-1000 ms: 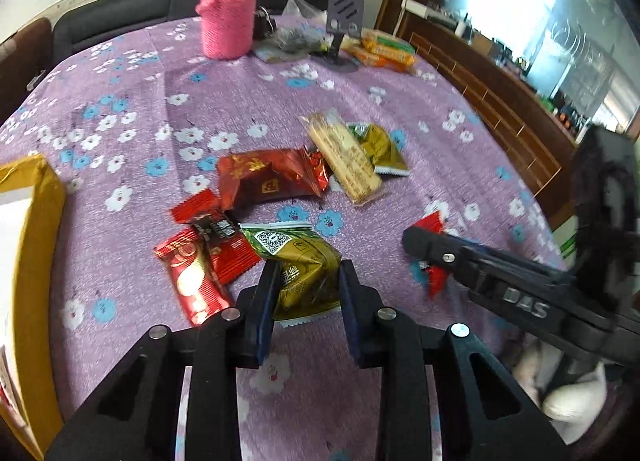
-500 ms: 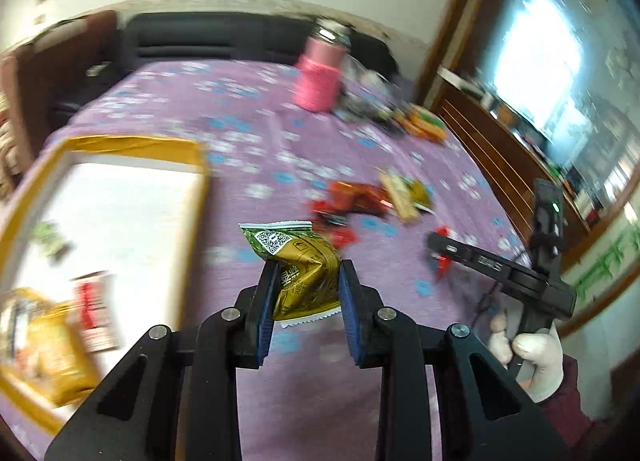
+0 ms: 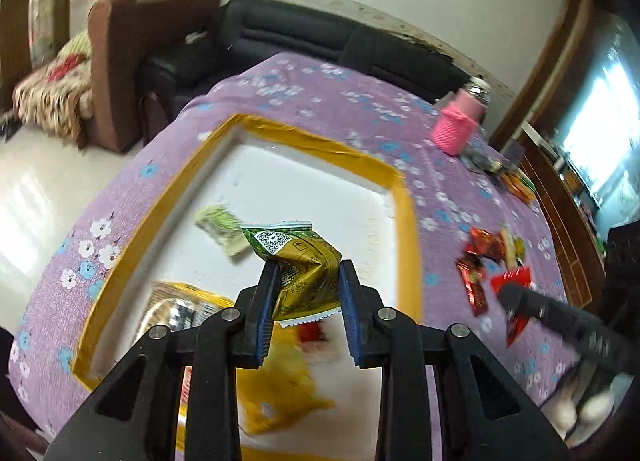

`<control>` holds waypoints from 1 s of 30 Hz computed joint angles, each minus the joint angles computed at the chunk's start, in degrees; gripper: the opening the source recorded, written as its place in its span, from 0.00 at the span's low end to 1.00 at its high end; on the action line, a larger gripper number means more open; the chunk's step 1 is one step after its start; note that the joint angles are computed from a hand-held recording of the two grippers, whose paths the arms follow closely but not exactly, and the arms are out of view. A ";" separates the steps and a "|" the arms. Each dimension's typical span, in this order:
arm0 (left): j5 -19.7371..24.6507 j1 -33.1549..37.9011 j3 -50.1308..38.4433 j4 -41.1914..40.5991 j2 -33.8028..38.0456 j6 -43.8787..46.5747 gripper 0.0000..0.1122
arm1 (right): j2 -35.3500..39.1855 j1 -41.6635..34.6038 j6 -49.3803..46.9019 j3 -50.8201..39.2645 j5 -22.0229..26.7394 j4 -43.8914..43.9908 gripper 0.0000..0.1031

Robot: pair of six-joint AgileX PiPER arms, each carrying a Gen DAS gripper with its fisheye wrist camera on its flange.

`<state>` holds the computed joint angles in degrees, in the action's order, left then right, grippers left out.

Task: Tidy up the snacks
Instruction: 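Carry both snacks over the tray and open both grippers to drop them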

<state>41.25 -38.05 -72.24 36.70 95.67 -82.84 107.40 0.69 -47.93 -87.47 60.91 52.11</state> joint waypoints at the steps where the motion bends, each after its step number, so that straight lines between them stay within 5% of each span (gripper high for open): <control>1: -1.40 1.44 0.81 -1.23 -0.14 0.73 0.24 | 0.22 2.19 1.12 -0.41 -0.58 -0.96 0.18; 10: -7.90 8.46 4.15 -7.03 1.12 4.53 0.24 | 9.02 18.36 15.34 -9.92 -6.60 -15.10 0.18; 15: -9.49 10.29 5.64 -10.19 0.53 6.10 0.33 | 10.79 20.74 17.32 -10.20 -8.06 -16.71 0.33; 23: -6.80 5.00 7.32 -2.68 -5.10 -3.43 0.36 | 4.70 15.47 11.62 -4.91 -8.71 -10.58 0.41; 28: 0.35 -4.62 2.16 6.11 -5.89 -11.60 0.69 | 0.56 5.22 6.69 -2.83 -7.48 -6.96 0.51; 30: 0.40 -7.39 0.20 8.03 -4.96 -13.13 0.71 | 0.08 -0.10 5.57 -2.67 -7.60 -6.88 0.54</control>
<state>41.66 -45.44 -72.04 44.73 90.71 -95.98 107.47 0.60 -42.36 -90.14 53.30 45.24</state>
